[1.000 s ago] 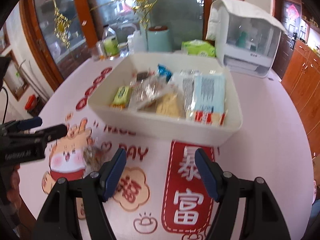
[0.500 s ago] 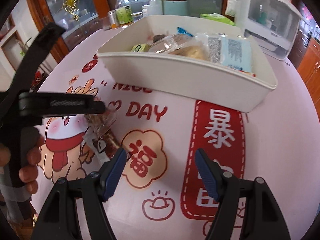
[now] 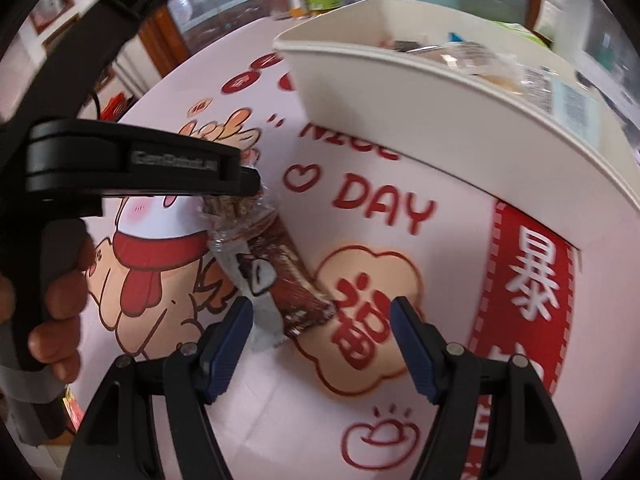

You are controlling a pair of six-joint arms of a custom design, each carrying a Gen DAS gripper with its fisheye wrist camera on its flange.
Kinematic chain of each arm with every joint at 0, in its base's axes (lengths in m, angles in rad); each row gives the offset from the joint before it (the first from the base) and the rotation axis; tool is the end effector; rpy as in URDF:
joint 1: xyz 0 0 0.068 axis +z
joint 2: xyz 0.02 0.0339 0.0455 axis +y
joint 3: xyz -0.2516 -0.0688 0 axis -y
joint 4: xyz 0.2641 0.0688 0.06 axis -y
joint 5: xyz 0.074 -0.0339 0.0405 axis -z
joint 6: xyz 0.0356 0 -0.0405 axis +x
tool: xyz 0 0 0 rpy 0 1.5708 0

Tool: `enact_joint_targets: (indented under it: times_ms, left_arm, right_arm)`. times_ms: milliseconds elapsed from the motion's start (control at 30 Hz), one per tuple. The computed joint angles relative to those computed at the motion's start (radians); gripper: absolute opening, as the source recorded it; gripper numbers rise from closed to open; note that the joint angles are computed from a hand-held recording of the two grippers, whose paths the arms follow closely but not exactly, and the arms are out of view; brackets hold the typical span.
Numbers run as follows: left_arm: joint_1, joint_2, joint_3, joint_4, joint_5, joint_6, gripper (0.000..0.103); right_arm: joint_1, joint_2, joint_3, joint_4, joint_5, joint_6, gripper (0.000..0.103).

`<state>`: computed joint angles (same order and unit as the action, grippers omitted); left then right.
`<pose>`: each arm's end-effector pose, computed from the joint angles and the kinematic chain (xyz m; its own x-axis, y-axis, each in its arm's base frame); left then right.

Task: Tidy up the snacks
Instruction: 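Grasp the clear nut bag with the left gripper while the right grasps the brown chocolate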

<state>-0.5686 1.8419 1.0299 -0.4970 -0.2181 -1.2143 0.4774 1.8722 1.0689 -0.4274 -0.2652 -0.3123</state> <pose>0.2913 -0.1770 0.1005 -0.7325 -0.6177 -0.2862 -0.5958 0.7850 -0.1696 0.3131 0.1725 0.1032 -0.6367 -0.6632 -0.3934 -0.7531 0.6444 0.1326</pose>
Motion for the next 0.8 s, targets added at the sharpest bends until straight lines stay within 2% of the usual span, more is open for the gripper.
enact_joint_targets:
  times_ms: [133,167,233,300,500,800]
  left_arm:
    - [-0.011,-0.071,-0.083,-0.008,-0.022,-0.022,0.048]
    - [-0.010,-0.088,-0.104,-0.004,-0.025,-0.022,0.048]
    - [-0.027,-0.129,-0.143,-0.010,-0.038,-0.038,0.048]
    - [-0.044,-0.144,-0.150,-0.023,-0.050,-0.048,0.048]
    - [-0.118,-0.157,-0.101,-0.095,-0.095,-0.031,0.048]
    - [-0.199,-0.119,0.113,-0.215,-0.160,0.086,0.048]
  right_arm:
    - [0.041,0.049,0.027,0.004,0.014,-0.010,0.072]
    - [0.054,0.041,0.010,0.039,0.029,-0.014,0.072]
    - [0.076,0.039,-0.003,0.067,0.046,-0.030,0.068]
    - [0.091,0.027,-0.021,0.098,0.066,-0.060,0.040]
    - [0.079,0.034,0.014,0.032,0.025,-0.055,0.035]
    - [-0.011,-0.138,-0.061,-0.024,-0.059,-0.052,0.034]
